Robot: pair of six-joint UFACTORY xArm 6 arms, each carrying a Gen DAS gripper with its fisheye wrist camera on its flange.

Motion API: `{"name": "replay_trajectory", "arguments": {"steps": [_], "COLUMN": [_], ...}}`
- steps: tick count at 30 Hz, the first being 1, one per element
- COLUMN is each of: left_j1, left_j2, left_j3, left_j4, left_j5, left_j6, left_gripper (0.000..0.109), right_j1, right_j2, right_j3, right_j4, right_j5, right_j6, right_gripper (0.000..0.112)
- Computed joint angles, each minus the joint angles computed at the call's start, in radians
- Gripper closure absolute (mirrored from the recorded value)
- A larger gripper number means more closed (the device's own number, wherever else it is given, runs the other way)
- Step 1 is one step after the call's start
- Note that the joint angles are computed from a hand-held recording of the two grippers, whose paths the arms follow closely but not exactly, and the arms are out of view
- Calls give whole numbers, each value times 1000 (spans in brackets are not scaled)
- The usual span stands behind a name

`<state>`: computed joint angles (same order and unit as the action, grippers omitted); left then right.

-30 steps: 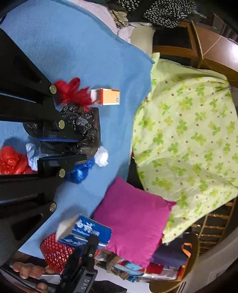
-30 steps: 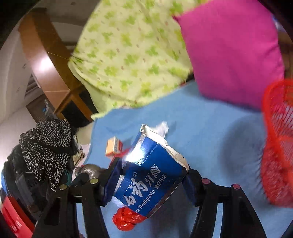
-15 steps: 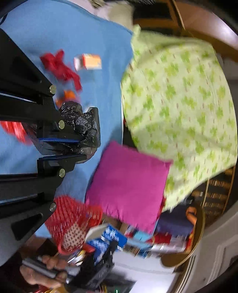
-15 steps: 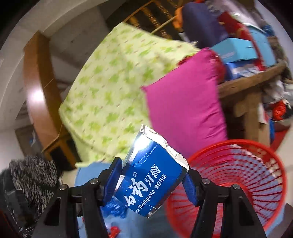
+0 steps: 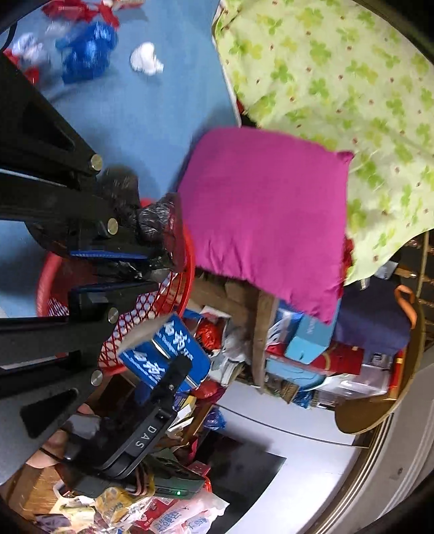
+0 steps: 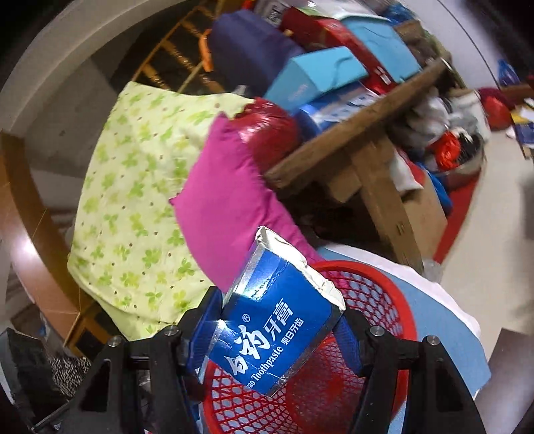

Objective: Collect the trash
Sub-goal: 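Drop the toothpaste box into the red basket while the left tool drops the black bag in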

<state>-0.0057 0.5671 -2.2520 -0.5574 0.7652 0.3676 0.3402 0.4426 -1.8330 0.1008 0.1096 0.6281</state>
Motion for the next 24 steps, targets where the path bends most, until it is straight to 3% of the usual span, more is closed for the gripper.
{"name": "replay_trajectory", "arguments": {"steps": [2,4,6,11,17,21,24], "left_j1": [-13,-18,-24,-1,90,177,253], "left_j2": [55,119,127,-41,-281,-403,-464], "left_j3": [-79,-178,-180,103,490,708,825], "left_j4": [34,64,83,-2,-95,-52,-15], "left_j5": [41,101,105,-41,-291,-422,-482], "left_j6": [-30,-53,-66,35,101,53,5], "left_gripper": [92,82,49,48,39,38,38], "right_j1": [0,0,1,4,38,109,187], "right_j2": [15,17,19,2,4,38,93], "right_j3": [-23,-25,-29,5,2,-53,-147], "right_j4": [120,169,170,87,-80,-8,202], "right_j5": [17,25,32,-26,-109,-140,-99], "right_j6": [-83,-116,-116,-66,-6,-168,-430], "right_gripper": [43,37,35,35,35,35,35]}}
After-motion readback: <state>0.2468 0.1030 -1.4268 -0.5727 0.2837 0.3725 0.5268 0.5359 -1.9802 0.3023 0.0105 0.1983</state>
